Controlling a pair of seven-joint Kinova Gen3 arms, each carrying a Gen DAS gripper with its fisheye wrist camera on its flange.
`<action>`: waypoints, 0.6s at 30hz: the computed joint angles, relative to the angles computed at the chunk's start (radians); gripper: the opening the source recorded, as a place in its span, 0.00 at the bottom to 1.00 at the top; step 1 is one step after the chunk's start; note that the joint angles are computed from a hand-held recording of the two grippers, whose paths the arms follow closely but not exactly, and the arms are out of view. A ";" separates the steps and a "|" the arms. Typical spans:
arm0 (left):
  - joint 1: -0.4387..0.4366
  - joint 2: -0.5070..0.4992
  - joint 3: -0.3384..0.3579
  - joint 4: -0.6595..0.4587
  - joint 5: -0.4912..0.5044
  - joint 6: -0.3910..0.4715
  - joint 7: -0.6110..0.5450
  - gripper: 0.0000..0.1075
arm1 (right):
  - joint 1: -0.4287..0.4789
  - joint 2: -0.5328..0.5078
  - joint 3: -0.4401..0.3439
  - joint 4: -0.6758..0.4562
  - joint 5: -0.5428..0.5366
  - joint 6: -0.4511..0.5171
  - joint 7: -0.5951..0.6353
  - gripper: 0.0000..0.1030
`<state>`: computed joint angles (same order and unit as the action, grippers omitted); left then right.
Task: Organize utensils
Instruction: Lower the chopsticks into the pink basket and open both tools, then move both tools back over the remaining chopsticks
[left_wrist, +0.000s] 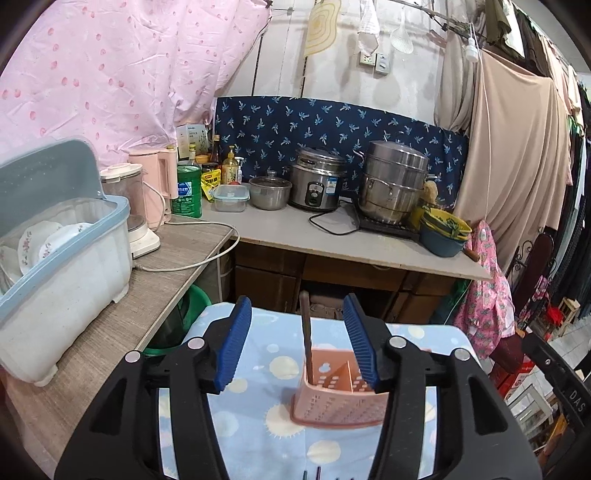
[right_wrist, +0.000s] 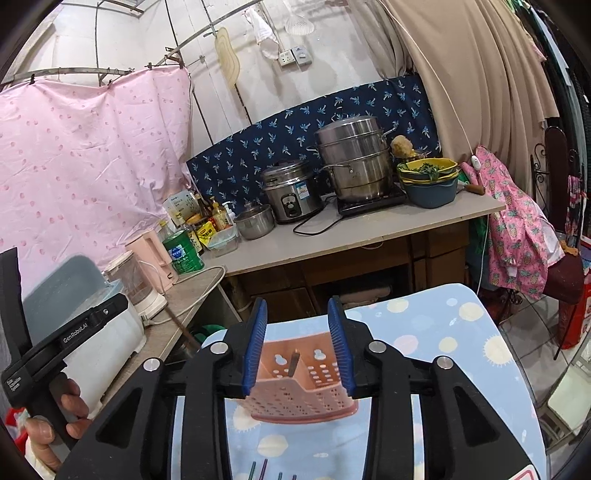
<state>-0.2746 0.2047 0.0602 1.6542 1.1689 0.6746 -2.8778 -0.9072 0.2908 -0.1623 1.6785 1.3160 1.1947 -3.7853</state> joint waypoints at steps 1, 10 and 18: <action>-0.006 -0.014 -0.002 0.019 0.003 0.005 -0.015 0.47 | -0.009 -0.003 -0.004 0.006 -0.003 0.011 -0.008 0.34; -0.024 -0.094 -0.068 0.145 -0.016 0.061 -0.097 0.48 | -0.113 -0.003 -0.058 0.039 -0.060 0.148 -0.054 0.34; -0.051 -0.123 -0.131 0.243 -0.057 0.113 -0.162 0.49 | -0.197 0.024 -0.091 0.062 -0.159 0.196 -0.099 0.34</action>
<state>-0.3260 0.0817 -0.0710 1.8967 1.1116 0.7880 -3.0399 -1.1043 0.3145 -0.2532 1.7404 1.1573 1.3911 -3.8848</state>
